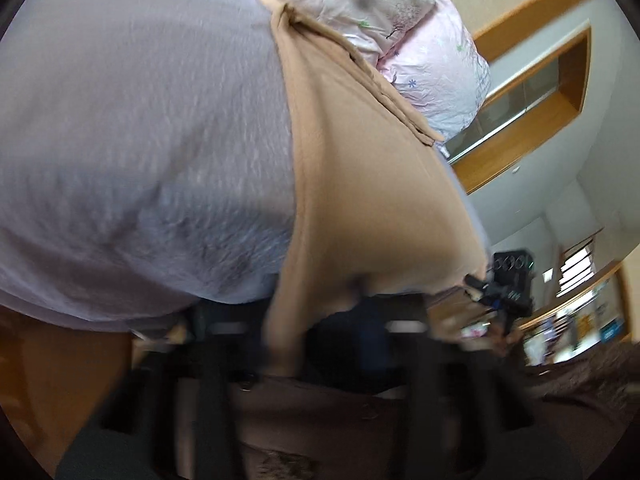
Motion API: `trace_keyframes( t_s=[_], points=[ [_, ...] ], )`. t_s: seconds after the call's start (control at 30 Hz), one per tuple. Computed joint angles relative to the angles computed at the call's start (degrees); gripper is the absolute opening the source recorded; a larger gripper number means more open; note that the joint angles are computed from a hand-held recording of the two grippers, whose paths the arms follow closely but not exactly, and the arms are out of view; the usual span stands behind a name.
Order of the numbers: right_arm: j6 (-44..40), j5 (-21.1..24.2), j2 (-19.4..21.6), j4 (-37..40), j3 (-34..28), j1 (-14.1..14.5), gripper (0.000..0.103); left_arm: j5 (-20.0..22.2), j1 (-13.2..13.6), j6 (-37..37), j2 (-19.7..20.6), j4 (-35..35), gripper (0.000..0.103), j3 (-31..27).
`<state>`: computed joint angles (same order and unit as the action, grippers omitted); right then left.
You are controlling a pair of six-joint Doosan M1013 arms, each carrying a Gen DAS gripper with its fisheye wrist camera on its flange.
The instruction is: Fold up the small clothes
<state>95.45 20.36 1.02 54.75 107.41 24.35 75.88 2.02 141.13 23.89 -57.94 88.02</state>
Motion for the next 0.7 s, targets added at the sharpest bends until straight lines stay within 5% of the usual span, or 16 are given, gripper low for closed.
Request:
trace_keyframes(
  t_s=[0.23, 0.37, 0.53, 0.67, 0.7],
  points=[
    [-7.55, -2.17, -1.44, -3.59, -5.78, -0.85, 0.009, 5.11, 1.63, 1.87, -1.47, -6.48, 0.004, -1.69],
    [-1.7, 0.85, 1.39, -20.3, -14.31, -2.82, 0.009, 0.8, 0.07, 3.89, -1.7, -11.1, 0.005, -7.37],
    [17.47, 1.59, 8.22, -43.03, -24.26, -6.57, 0.009, -8.38, -4.14, -5.0, 4.12, -11.26, 0.005, -20.1],
    [36.54, 5.67, 14.72, -55.89, -29.57, -10.16, 0.009, -13.71, -8.9, -19.96, 13.66, -1.08, 0.005, -35.85],
    [41.8, 9.57, 16.95, -59.68, -31.52, -11.01, 0.009, -13.44, -9.81, -23.81, 16.09, 1.9, 0.005, -39.66]
  ],
)
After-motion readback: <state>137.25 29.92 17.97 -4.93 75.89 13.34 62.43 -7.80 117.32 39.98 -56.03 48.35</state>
